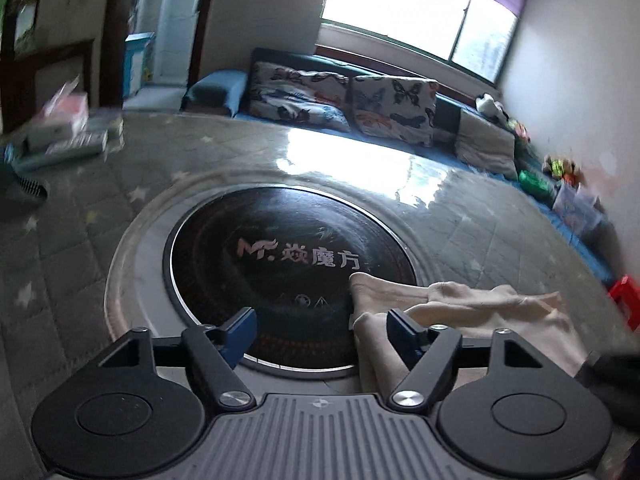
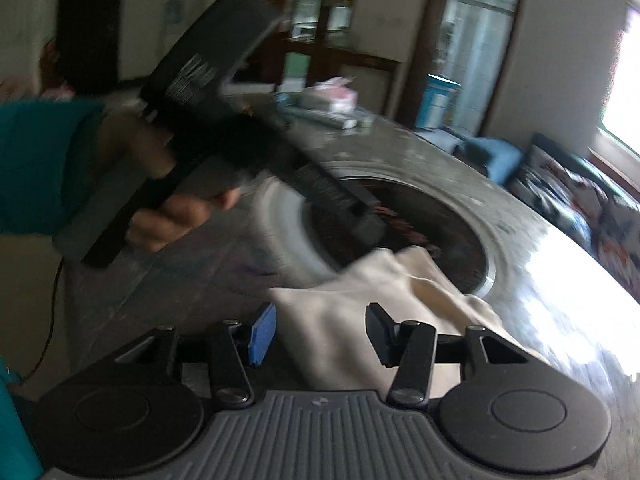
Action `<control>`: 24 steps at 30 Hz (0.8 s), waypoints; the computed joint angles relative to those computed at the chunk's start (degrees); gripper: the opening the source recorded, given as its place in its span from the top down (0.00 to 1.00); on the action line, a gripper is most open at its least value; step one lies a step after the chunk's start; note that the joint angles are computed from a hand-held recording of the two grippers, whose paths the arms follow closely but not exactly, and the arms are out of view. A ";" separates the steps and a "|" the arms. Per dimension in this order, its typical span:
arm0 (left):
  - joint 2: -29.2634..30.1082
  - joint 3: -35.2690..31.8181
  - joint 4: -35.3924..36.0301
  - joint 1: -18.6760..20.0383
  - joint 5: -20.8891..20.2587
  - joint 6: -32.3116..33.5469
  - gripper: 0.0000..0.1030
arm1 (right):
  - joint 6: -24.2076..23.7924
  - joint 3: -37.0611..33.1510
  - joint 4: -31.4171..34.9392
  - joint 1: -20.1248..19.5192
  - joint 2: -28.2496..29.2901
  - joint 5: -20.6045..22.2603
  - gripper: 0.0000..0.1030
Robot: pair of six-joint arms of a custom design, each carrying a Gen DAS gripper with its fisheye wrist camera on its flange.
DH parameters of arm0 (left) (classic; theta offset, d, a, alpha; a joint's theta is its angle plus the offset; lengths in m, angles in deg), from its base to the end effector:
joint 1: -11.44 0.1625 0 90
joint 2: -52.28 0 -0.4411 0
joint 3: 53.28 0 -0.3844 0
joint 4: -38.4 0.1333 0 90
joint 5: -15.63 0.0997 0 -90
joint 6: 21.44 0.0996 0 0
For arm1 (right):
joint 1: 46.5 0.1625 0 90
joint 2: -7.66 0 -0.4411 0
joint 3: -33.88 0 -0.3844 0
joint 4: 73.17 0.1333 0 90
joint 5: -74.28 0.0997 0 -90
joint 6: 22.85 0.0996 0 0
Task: Fold clothes
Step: 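Grasp the folded shirt's edge with both grippers and lift it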
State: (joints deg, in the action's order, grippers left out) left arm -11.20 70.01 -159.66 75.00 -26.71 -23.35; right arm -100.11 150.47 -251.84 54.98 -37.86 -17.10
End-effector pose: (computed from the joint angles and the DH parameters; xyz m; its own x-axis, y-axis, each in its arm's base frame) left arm -0.0403 -0.5458 0.2546 -0.8580 -0.2136 -0.4671 0.2680 0.5894 -0.7620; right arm 0.2395 -0.5217 0.0488 -0.0313 -0.9534 0.3000 -0.9988 0.0189 -0.0443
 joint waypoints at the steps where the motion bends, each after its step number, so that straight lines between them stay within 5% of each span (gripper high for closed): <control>1: -0.71 0.39 0.85 0.07 -0.70 -2.13 0.25 | -1.13 0.50 -0.90 0.30 0.60 -0.57 0.52; 7: -2.23 1.81 3.77 -0.36 -1.99 -9.49 0.24 | -1.51 1.42 -5.15 0.75 2.89 -3.23 0.62; 13: -2.94 1.95 6.74 0.16 -4.78 -18.40 0.24 | 3.12 0.50 -3.66 0.47 1.97 -2.20 0.84; 20: -3.55 1.90 7.82 0.87 -9.72 -26.02 0.24 | 13.57 -1.41 5.50 -0.80 -2.43 2.71 0.87; 24: -3.05 1.42 7.66 1.61 -13.72 -30.06 0.24 | 15.19 -1.16 9.02 -1.59 -5.22 5.21 0.88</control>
